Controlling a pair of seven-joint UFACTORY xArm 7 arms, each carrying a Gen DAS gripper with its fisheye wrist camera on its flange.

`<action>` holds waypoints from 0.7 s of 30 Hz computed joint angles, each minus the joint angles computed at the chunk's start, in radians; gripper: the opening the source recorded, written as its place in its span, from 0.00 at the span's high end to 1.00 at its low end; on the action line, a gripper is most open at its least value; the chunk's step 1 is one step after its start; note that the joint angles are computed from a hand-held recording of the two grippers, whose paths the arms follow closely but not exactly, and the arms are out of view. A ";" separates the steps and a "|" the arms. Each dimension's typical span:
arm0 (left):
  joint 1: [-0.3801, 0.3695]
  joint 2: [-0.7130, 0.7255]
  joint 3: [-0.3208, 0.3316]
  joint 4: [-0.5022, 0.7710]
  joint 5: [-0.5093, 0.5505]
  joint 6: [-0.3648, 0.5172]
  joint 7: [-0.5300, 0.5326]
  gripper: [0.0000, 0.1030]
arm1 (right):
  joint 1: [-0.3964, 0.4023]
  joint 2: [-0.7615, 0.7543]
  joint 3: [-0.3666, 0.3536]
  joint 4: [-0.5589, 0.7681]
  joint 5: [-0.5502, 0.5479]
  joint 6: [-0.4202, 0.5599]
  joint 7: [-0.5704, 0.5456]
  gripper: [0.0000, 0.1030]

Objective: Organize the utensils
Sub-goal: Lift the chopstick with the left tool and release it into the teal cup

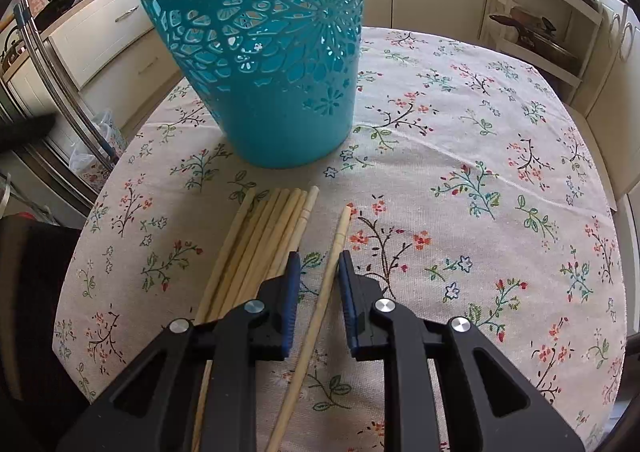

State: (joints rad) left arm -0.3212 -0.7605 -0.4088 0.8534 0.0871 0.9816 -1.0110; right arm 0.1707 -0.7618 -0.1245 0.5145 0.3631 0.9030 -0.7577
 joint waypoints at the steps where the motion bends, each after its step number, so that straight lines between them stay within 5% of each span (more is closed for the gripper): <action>1: 0.009 -0.001 -0.003 0.030 0.011 0.005 0.000 0.96 | -0.001 -0.002 0.001 -0.001 -0.001 0.001 0.001 0.80; 9: 0.227 0.019 -0.080 0.257 0.222 -0.085 -0.005 0.96 | -0.001 -0.018 0.013 -0.011 -0.012 -0.007 0.018 0.79; 21: 0.593 0.161 -0.245 0.348 0.531 -0.261 -0.243 0.96 | 0.020 -0.047 0.023 -0.036 -0.022 -0.033 0.022 0.74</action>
State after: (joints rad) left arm 0.2714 -0.5999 -0.6536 1.2016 0.6183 0.7207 -1.2543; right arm 0.1904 -0.8090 -0.1019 0.4782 0.3407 0.8701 -0.7355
